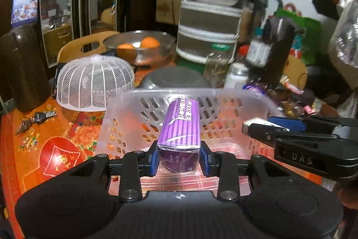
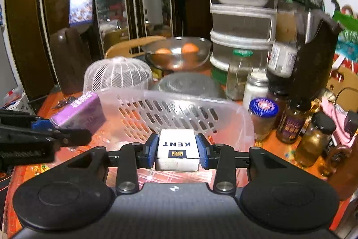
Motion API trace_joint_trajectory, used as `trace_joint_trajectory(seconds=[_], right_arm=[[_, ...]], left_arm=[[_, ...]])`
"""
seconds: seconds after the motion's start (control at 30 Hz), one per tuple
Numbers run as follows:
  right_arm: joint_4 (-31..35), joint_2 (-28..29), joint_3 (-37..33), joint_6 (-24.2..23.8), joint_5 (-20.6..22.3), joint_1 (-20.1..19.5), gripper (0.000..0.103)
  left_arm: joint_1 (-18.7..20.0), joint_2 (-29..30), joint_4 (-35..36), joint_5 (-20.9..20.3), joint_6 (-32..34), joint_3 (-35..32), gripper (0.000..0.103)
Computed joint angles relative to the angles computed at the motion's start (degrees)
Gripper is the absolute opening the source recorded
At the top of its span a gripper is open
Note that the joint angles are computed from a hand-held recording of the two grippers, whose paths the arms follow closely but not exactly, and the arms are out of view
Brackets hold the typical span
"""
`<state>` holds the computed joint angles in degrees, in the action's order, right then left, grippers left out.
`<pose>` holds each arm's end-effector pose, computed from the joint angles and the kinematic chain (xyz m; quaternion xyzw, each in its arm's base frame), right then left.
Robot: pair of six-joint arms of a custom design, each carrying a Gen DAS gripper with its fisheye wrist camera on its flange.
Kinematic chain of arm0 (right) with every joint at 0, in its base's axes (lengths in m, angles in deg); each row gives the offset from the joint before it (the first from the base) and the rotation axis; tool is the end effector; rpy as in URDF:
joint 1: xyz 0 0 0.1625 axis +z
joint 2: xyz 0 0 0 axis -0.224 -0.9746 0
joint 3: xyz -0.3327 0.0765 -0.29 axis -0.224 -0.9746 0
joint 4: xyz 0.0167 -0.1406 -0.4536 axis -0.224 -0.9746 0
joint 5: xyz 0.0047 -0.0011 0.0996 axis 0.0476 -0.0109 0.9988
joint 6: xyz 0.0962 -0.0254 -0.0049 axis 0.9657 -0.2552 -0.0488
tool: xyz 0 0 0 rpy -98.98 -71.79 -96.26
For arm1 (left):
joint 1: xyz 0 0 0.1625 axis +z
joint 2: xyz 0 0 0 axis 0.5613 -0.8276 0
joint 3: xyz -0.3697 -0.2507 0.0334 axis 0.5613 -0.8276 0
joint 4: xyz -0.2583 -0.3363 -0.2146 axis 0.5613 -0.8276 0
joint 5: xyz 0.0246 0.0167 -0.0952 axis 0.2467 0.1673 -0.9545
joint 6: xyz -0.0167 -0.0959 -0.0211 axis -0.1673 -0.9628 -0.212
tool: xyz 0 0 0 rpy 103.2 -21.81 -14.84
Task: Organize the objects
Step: 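Carry both boxes over the clear basket and open both tools to drop them, then grasp the white plush toy with the left tool while the right tool approaches the lavender box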
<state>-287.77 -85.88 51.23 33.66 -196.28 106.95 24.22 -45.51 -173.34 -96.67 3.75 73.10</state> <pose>0.1486 -0.6583 0.1097 0.2473 -0.8426 0.3963 0.2682 -0.1865 -0.6756 0.1289 0.2430 0.8642 -0.3553 0.2605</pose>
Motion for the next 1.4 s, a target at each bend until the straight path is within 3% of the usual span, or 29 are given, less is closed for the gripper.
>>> trace_joint_trajectory(seconds=[0.13, 0.33, 0.37, 0.47, 0.53, 0.6, 0.63, 0.67, 0.73, 0.83, 0.93, 1.0, 1.17, 1.27, 1.4], right_arm=[[2.1, 1.8, -2.7, -1.8, -3.8, 0.9, 0.041], [4.8, 2.3, -3.7, -2.0, -4.3, 0.8, 0.045], [4.2, 2.4, -3.6, -2.4, -4.0, 0.8, 0.056], [3.3, 2.6, -3.6, -2.4, -3.2, 0.7, 0.059], [2.1, 1.8, -2.5, -1.9, -1.9, 0.6, 0.064], [-2.4, 1.1, -0.6, -2.6, -0.3, 0.6, 0.08], [-4.8, 0.6, 0.5, -2.9, 0.7, 0.5, 0.095], [-8.0, -0.3, 2.5, -3.0, 2.8, 0.1, 0.103], [-13.9, -2.7, 7.6, -2.6, 7.4, -1.0, 0.103], [-20.1, -5.6, 15.2, -2.6, 12.0, -3.1, 0.103], [-28.7, -6.3, 23.7, -3.5, 16.0, -6.8, 0.103], [-35.3, -4.7, 29.0, -2.9, 19.9, -10.7, 0.103], [-46.0, 2.2, 35.6, -0.8, 24.0, -17.8, 0.103], [-51.0, 5.9, 37.3, -0.2, 26.4, -20.6, 0.103], [-55.6, 9.3, 37.1, -2.6, 28.0, -20.9, 0.103]], left_arm=[[0.8, 1.5, 1.9, 0.2, -1.8, -2.1, 0.039], [1.6, 2.6, 3.0, 0.7, -1.7, -3.2, 0.04], [1.6, 2.8, 2.1, 0.9, -1.1, -3.1, 0.043], [1.3, 3.3, -0.6, 2.3, 0.3, -3.0, 0.074], [1.1, 3.0, -3.4, 2.2, 1.5, -2.1, 0.079], [0.6, 1.8, -7.0, 1.2, 2.9, -0.1, 0.085], [0.4, 1.0, -8.8, 0.5, 3.4, 1.2, 0.087], [0.0, -0.3, -12.2, -1.2, 4.2, 3.6, 0.092], [-0.7, -2.7, -17.6, -3.9, 5.1, 8.2, 0.103], [-1.8, -5.8, -27.2, -6.6, 6.2, 16.6, 0.103], [-3.3, -6.8, -34.9, -5.5, 6.6, 25.3, 0.103], [-4.4, -5.9, -39.0, -2.6, 4.7, 29.6, 0.103], [-3.6, -4.1, -41.4, -1.3, -2.8, 35.3, 0.103], [-3.1, -2.7, -43.0, -0.7, -2.5, 36.1, 0.103], [-3.4, -2.2, -41.8, 1.2, -2.2, 36.3, 0.103]])
